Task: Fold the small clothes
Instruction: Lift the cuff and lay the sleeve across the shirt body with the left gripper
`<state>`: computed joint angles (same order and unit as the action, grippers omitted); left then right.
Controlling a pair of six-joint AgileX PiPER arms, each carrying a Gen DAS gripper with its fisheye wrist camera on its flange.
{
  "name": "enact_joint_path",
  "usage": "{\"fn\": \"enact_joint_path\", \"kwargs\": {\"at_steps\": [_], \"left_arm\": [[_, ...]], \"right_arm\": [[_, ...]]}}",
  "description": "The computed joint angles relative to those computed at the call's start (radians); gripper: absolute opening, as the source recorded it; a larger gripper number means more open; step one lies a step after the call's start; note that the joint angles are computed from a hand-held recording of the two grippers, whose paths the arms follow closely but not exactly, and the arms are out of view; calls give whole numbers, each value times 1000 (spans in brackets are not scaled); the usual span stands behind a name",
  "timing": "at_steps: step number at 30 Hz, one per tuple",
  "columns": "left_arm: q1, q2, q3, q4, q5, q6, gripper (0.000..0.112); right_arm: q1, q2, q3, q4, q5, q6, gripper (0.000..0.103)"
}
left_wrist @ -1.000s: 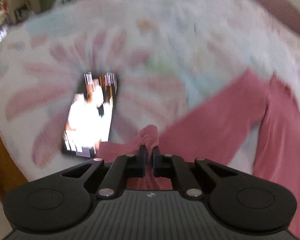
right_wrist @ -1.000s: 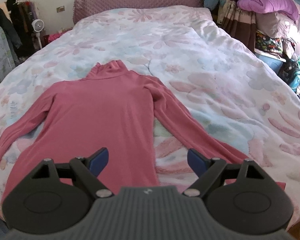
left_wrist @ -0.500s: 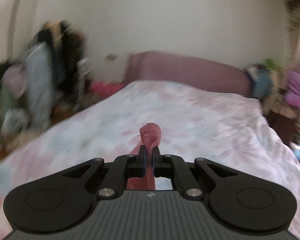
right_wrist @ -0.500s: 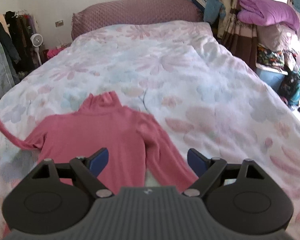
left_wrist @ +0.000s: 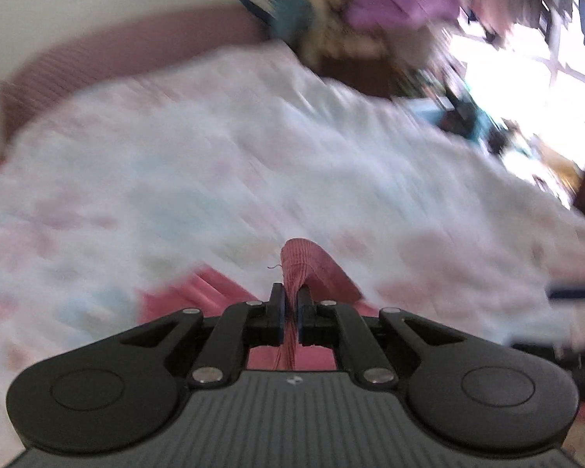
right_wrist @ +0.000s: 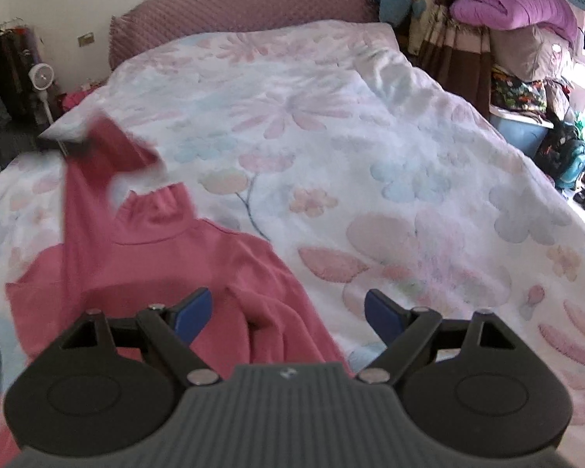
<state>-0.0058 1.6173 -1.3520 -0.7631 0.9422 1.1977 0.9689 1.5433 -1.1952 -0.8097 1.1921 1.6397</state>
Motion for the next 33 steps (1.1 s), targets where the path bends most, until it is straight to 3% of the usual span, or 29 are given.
{"fn": "enact_joint_path", "kwargs": {"at_steps": [5,7,10,13,15,19,22,25,26,29,33], "left_arm": [[-63,85,89,36,-35,10,12],[-65,95,108,34,-35,34,32],[-27,112,87,20,28,55,40],[83,113,26,-27,151,84,48],[165,110,-2,-58,181,113,49],[314,129,-61,-40,147,141,49],[412,168,-106,-2,101,123,49],[469,236,-178,66,119,40,49],[485,251,-190,78,127,26,49],[510,276,-191,93,117,21,47],[518,282,-175,83,114,35,45]], "right_arm": [[-107,36,79,24,-169,6,66],[-145,46,105,39,-239,7,58],[-193,49,155,37,-360,43,52],[-235,57,185,16,-476,86,47],[-269,69,194,-12,-559,104,47],[-343,133,166,-56,-719,96,43],[-385,217,111,-16,-803,61,26],[-398,293,48,85,-820,-41,10],[-396,313,27,108,-810,-78,0],[-385,281,53,3,-832,-13,0],[-347,158,107,-162,-758,77,0]]}}
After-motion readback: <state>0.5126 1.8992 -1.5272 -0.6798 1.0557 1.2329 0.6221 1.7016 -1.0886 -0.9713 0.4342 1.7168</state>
